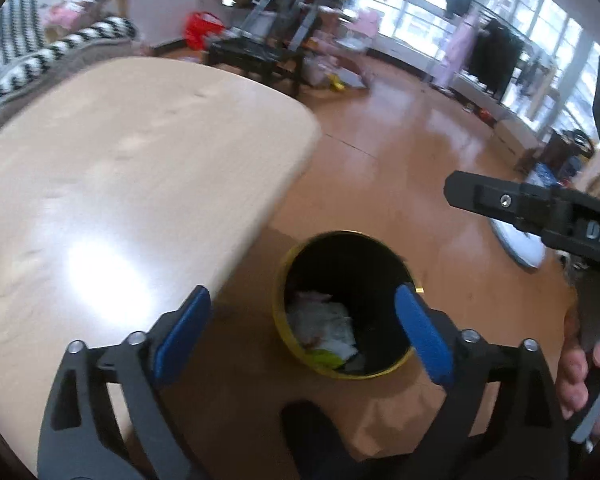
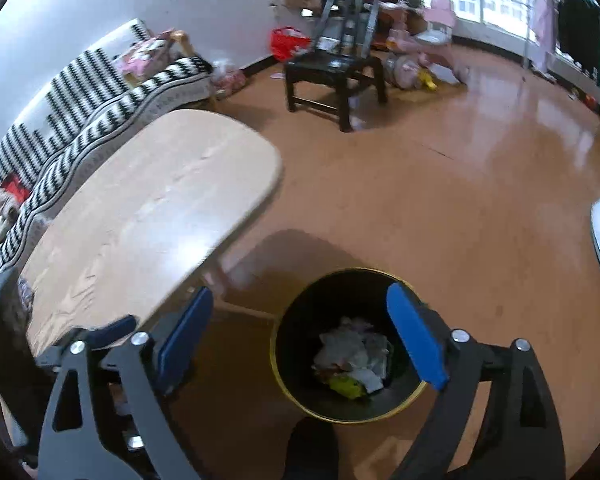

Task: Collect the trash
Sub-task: 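Swing both tools back over the table toward the cigarette pack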

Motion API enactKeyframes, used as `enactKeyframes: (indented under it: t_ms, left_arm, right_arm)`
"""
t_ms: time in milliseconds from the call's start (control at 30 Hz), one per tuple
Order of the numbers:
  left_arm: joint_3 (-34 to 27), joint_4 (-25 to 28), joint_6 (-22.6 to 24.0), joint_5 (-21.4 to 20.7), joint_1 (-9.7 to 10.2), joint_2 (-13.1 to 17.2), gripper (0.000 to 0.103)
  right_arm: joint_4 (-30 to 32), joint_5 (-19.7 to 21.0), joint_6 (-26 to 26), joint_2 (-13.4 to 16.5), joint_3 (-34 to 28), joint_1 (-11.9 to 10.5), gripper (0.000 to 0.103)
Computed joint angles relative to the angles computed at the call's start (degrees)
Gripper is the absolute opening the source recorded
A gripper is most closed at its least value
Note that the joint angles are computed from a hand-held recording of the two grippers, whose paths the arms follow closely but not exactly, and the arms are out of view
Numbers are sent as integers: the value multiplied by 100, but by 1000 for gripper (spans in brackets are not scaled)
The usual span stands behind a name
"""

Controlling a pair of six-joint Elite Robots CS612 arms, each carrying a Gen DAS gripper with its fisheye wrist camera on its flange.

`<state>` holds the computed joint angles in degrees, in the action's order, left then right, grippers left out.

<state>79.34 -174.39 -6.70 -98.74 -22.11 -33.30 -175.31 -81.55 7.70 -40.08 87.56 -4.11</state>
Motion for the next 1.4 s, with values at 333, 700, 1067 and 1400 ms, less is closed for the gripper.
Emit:
enactKeyframes:
  t_ms: [333,700,1067,1400]
  left_arm:
    - [1332,-746,-551,1547,728,-837,92]
    - [2307,-1103,-1372,2542,1613,-1323,92]
    - [2425,-1106,-1561,2447,1918,-1289,92]
    - [1887,-741,-1773,2340,2057,-932,93]
  right_arm:
    - [206,500,-868,152,-612,748,90]
    - [756,1035,-1684,490,-1415,1685,90]
    - [1239,1013,-1998,1035,-2377,2232,90]
    - [2562,814,-1897,2075,-4305,2489,75]
